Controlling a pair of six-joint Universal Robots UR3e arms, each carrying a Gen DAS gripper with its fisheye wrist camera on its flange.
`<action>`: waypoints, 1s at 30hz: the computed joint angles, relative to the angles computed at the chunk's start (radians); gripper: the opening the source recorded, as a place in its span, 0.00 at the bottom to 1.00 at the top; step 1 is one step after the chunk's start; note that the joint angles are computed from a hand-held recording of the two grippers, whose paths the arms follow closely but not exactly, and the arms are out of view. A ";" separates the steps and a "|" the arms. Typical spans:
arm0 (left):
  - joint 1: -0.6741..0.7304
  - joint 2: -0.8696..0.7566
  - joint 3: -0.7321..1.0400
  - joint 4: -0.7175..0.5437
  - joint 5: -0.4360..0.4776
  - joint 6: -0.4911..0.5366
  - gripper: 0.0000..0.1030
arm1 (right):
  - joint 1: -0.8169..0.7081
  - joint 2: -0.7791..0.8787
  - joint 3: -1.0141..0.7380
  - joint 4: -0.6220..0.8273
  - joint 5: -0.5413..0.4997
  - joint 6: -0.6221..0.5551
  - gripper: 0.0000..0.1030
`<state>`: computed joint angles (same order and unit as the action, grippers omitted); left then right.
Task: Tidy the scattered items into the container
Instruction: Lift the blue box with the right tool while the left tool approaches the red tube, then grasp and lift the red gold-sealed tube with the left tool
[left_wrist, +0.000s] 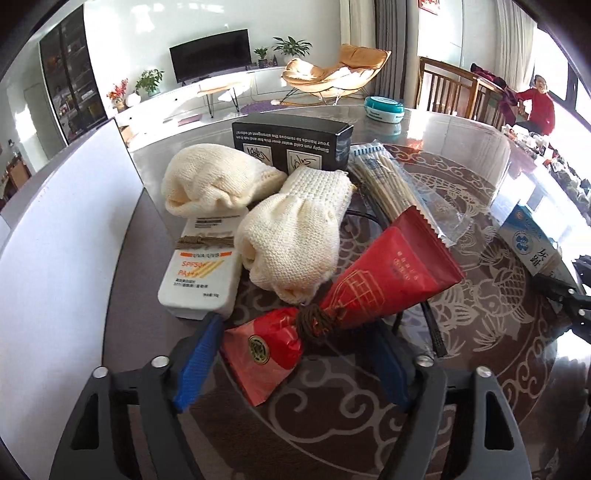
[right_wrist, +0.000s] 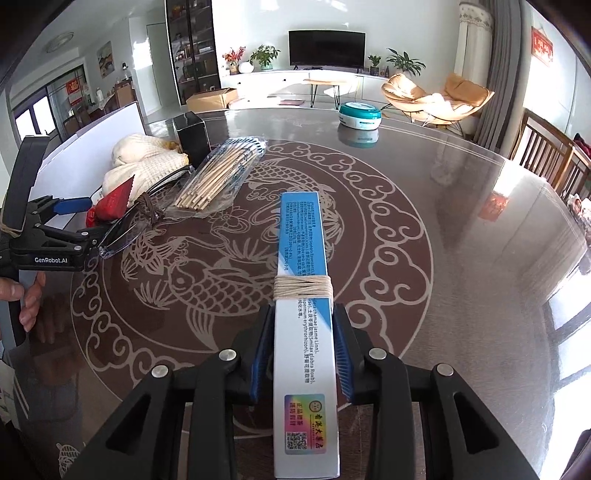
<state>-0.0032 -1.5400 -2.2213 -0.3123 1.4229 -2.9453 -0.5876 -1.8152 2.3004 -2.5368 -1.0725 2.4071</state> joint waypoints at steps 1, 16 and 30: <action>0.001 0.013 -0.012 0.004 0.002 0.006 0.42 | 0.004 0.003 0.000 -0.005 -0.003 0.002 0.33; -0.266 0.249 -0.110 -0.177 0.262 -0.117 0.88 | 0.002 0.007 0.000 -0.010 -0.003 0.000 0.34; -0.141 0.183 -0.065 -0.177 0.019 0.035 0.47 | 0.004 0.008 -0.001 -0.010 -0.003 0.000 0.34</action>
<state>-0.1437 -1.3571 -2.2862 -0.4894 1.4415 -2.9106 -0.5837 -1.8075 2.2994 -2.5470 -1.0757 2.4069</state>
